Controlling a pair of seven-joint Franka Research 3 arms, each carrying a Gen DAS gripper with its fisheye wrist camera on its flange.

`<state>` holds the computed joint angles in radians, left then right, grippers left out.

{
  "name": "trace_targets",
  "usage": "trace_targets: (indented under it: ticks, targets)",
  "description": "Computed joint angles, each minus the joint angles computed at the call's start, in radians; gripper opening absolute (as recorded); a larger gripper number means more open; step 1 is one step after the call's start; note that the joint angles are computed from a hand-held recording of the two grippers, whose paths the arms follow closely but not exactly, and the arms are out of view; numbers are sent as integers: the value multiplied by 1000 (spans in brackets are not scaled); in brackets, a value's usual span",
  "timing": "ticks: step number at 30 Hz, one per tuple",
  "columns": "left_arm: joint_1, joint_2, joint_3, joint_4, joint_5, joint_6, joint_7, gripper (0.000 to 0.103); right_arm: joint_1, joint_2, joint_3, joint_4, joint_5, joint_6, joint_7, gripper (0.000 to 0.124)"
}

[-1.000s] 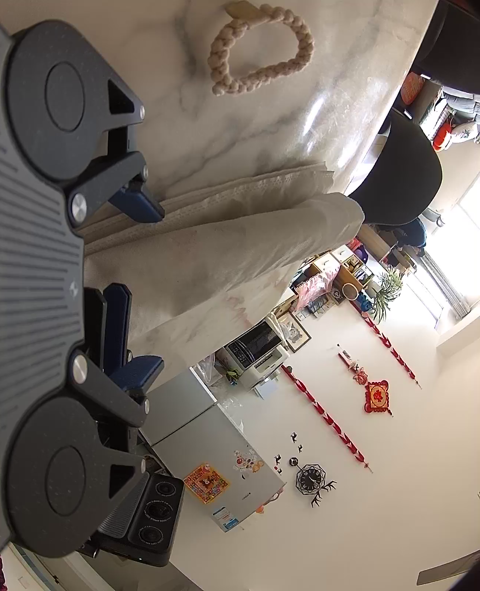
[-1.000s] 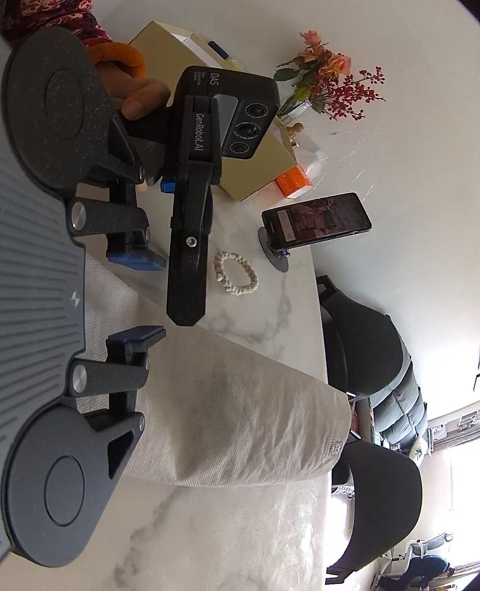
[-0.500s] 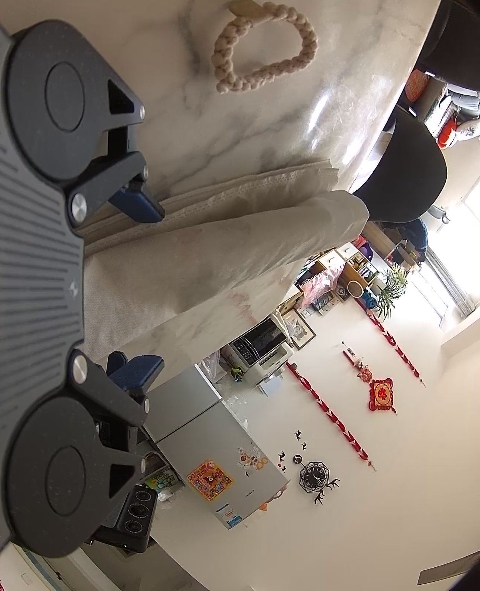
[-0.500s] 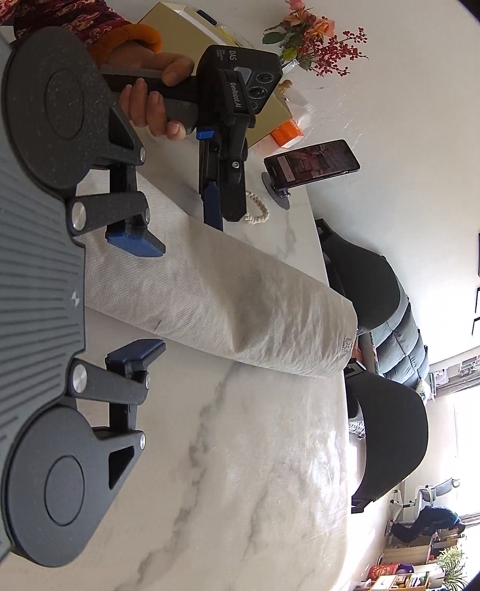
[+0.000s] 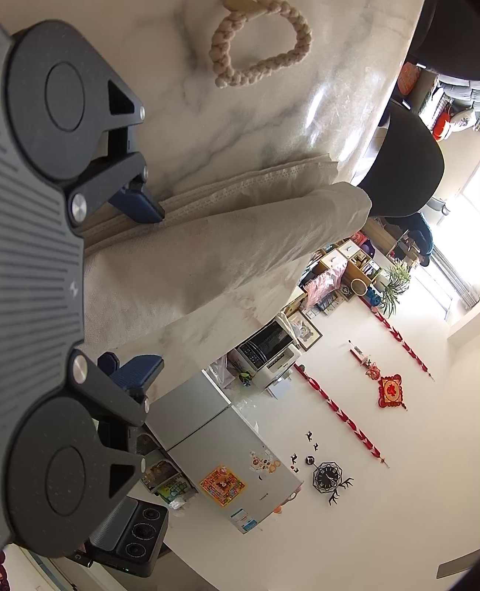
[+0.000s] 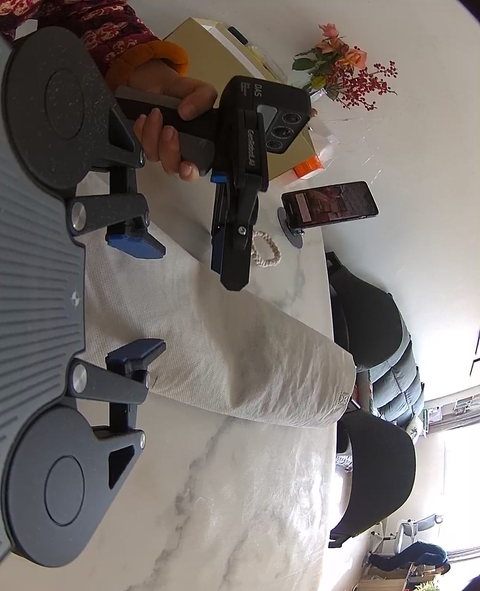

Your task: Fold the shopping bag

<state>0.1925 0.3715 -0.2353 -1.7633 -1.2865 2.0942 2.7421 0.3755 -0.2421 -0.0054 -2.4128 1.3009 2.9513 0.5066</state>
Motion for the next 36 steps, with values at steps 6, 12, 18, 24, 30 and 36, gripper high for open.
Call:
trace_targets:
  ticks: [6,12,18,24,30,36]
  targets:
    - [-11,-25,9,-18,35,28,-36,78,33,-99,25,-105,-101,20,23,52]
    - [-8,-109,36,-78,116,-21,-100,78,111,-217,-9,-201,-192,-5,-11,52]
    - [-8,-195,82,-176,138,-103,-92,78,172,-282,-28,-261,-282,-27,-45,51]
    - [-20,-251,121,-255,139,-163,-78,78,206,-292,-30,-288,-339,6,-23,47]
    - [-28,-266,142,-297,114,-190,-64,78,296,-264,-89,-291,-363,89,-55,29]
    - [-29,-265,148,-298,105,-206,-64,78,381,-234,-170,-255,-318,101,-117,19]
